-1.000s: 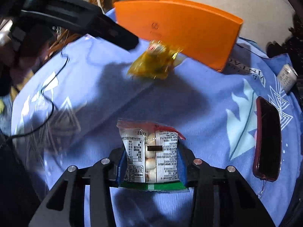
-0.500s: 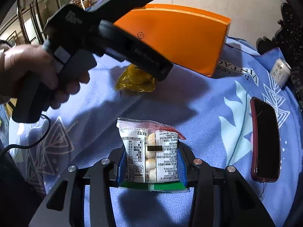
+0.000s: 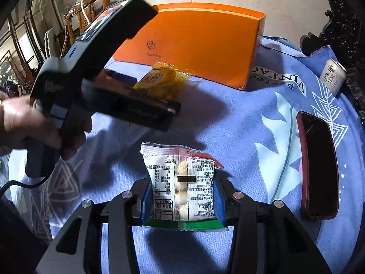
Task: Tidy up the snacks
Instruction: 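Grasp the yellow soft-bread pack with the left tool while the right tool holds its bag, then carry both packs over the orange box and open both tools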
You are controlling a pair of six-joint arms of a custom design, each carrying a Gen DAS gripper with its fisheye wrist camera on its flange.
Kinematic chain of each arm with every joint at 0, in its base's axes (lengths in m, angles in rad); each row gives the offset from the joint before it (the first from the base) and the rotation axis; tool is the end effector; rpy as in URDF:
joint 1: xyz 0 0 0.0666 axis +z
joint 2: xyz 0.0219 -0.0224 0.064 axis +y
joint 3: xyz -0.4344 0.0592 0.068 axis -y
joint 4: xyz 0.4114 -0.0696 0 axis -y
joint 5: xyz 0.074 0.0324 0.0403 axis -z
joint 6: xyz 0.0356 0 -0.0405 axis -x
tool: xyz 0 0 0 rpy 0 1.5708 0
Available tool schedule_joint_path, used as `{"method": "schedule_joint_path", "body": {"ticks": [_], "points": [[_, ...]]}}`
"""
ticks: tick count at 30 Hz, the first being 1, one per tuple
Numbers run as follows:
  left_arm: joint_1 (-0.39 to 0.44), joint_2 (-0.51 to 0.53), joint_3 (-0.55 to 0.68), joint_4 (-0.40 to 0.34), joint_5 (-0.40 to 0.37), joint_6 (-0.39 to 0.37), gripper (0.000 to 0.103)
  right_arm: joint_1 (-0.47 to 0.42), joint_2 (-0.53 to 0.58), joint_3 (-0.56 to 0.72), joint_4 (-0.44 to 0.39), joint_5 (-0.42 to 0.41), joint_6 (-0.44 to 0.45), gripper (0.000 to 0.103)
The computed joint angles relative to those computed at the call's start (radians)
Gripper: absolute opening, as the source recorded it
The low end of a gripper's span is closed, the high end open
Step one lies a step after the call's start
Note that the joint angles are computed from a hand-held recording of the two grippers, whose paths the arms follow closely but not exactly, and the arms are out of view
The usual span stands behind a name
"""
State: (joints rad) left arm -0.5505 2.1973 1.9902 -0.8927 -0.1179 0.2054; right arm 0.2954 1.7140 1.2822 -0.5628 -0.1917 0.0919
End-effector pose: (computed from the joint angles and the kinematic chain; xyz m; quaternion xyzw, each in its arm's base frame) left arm 0.6699 -0.4068 0.2605 0.1531 0.9587 -0.0327 0.2376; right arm 0.5569 0.1761 0.2872 -0.2103 0.9313 0.1200 0.2720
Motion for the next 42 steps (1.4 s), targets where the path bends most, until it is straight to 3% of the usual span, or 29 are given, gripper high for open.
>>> {"method": "schedule_joint_path", "body": {"ticks": [3, 9, 11, 13, 15, 21, 28, 42], "points": [[-0.006, -0.032, -0.064, 0.055, -0.005, -0.006, 0.099, 0.0, 0.001, 0.003, -0.002, 0.002, -0.003, 0.044], [-0.005, -0.039, -0.079, 0.076, 0.006, -0.027, 0.098, 0.003, 0.001, 0.006, -0.014, 0.012, 0.004, 0.044], [-0.007, -0.052, -0.101, 0.105, 0.011, -0.043, 0.091, 0.005, 0.0, 0.006, -0.014, 0.019, 0.004, 0.044], [-0.003, -0.059, -0.109, 0.127, 0.021, -0.067, 0.069, 0.008, -0.002, 0.005, -0.017, 0.023, 0.003, 0.044], [-0.005, -0.069, -0.123, 0.147, 0.036, -0.091, 0.058, 0.009, -0.003, 0.005, -0.017, 0.026, 0.002, 0.044], [-0.005, -0.071, -0.122, 0.151, 0.04, -0.097, 0.055, 0.014, -0.005, 0.001, -0.016, 0.035, 0.002, 0.044], [-0.002, -0.067, -0.109, 0.144, 0.058, -0.096, 0.043, 0.01, -0.016, -0.005, -0.006, 0.041, -0.003, 0.044], [0.008, -0.123, -0.179, 0.175, 0.076, -0.099, 0.04, 0.013, -0.034, -0.011, 0.002, 0.044, 0.003, 0.044]]}}
